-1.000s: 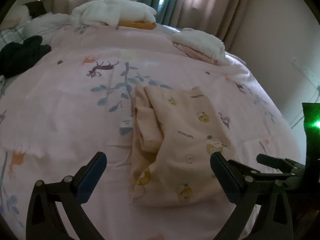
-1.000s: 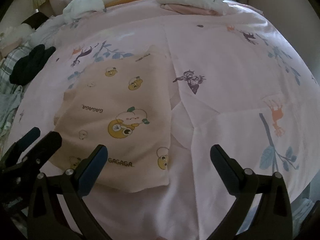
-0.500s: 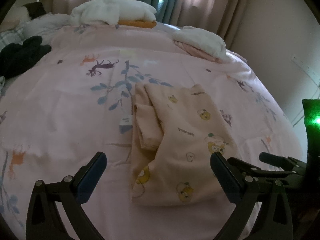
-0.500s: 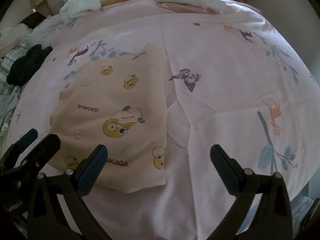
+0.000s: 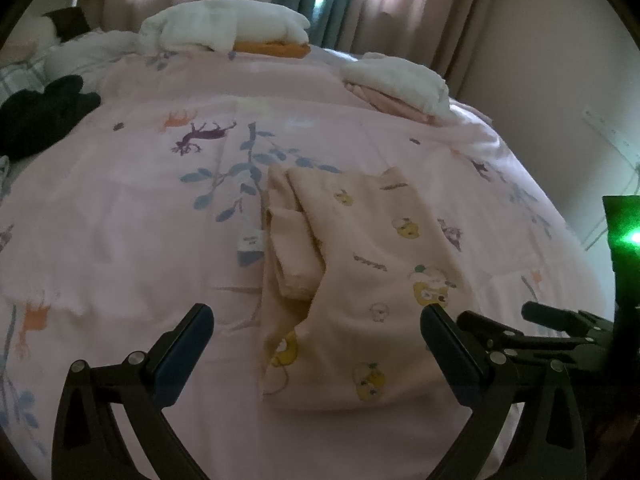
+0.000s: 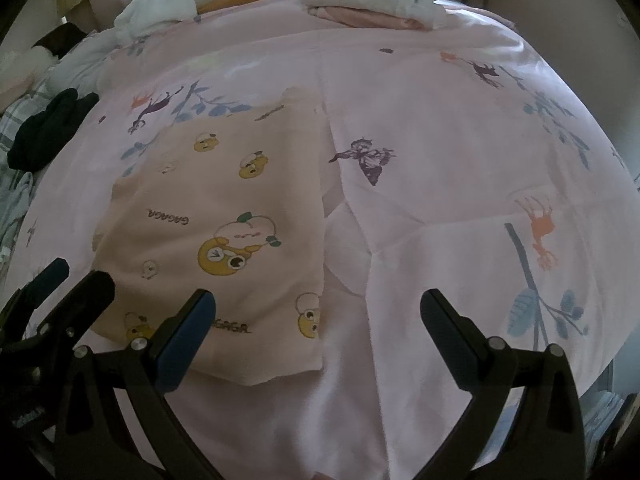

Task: Fold small clothes

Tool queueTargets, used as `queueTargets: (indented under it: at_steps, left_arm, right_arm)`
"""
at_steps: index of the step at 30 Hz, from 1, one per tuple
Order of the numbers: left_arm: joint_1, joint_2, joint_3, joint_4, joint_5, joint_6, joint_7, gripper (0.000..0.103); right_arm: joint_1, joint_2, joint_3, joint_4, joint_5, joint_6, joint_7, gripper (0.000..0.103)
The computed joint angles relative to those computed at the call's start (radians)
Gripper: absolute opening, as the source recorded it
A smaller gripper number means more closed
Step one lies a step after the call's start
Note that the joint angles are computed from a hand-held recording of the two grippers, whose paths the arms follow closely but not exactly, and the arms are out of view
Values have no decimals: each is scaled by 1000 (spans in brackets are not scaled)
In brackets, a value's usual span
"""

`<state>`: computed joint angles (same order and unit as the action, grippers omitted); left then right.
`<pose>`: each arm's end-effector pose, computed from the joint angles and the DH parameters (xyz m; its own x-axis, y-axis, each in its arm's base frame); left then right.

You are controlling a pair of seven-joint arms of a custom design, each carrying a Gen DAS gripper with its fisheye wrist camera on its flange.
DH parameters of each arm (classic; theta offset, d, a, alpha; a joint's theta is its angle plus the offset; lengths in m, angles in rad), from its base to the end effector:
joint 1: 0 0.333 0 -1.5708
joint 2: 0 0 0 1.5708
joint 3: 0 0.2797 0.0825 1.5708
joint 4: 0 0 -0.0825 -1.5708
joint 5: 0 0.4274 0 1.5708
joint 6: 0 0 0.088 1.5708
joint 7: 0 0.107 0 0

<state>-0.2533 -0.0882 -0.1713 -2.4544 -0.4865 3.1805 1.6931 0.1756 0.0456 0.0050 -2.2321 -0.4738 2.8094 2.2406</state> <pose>0.5155 -0.1857 0.3544 -0.1506 -0.9611 0.2316 -0.7261 -0.0514 -0.6856 0.5867 0.1295 0.3421 -0.0832 -0.9965 0.0062 -0.8321 0.0661 -0.5507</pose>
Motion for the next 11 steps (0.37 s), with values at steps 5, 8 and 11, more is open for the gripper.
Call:
queueTargets:
  at_steps: [5, 8, 11]
  left_arm:
    - [45, 0, -37, -6, 66, 7, -58, 102]
    - [81, -4, -64, -13, 148, 11, -127, 102]
    - [52, -7, -39, -16, 142, 12, -124, 102]
  right_arm:
    - [0, 5, -1, 8, -9, -19, 12, 103]
    - [-1, 7, 0, 9, 3, -15, 2, 103]
    - [0, 9, 0, 10, 8, -16, -5, 103]
